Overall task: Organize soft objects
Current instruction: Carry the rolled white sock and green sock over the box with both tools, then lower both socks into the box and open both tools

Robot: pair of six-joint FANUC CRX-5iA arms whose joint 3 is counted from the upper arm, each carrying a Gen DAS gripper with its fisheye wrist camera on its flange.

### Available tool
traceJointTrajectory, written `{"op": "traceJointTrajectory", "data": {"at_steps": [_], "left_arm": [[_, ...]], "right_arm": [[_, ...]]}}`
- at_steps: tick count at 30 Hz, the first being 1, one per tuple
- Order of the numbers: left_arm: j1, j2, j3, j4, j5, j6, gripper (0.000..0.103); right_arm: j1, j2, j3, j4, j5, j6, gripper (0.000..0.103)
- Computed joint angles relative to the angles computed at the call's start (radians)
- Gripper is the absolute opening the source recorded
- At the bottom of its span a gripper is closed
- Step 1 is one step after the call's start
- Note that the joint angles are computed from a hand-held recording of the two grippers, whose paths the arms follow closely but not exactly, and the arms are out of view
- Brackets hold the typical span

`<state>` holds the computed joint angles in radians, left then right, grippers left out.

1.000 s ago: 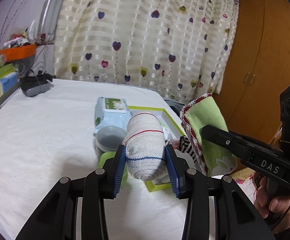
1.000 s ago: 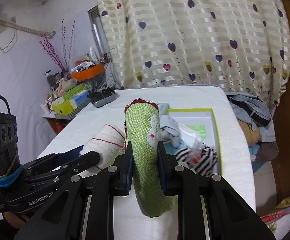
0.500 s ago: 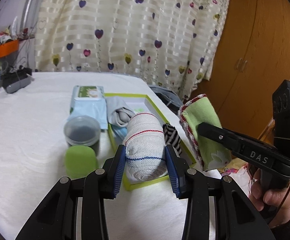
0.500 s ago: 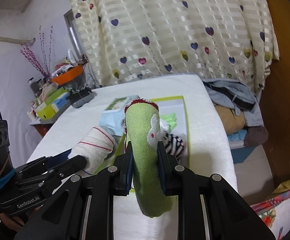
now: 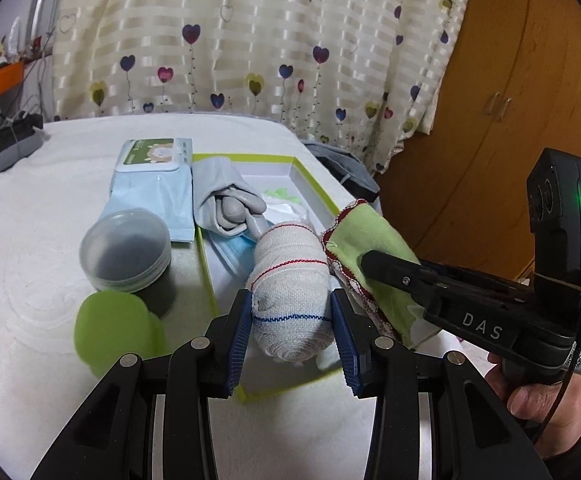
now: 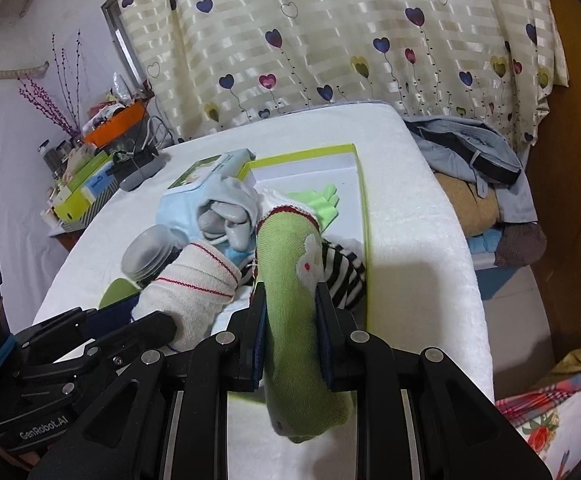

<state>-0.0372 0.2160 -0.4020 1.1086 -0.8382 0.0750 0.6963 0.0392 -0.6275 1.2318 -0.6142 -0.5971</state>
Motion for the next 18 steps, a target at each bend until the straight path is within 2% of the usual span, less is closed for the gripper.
{"op": "traceJointTrajectory", "data": {"at_steps": [14, 18], "left_arm": [[-0.063, 0.070, 0.069, 0.027, 0.097, 0.053, 0.038], [-0.066, 0.076, 0.074, 0.023, 0.105, 0.065, 0.038]], "right_arm": [[-0.147, 0.037, -0.007, 0.196, 0.128, -0.164, 0.022], [-0.142, 0.041, -0.001, 0.173, 0.130, -0.134, 0.023]]}}
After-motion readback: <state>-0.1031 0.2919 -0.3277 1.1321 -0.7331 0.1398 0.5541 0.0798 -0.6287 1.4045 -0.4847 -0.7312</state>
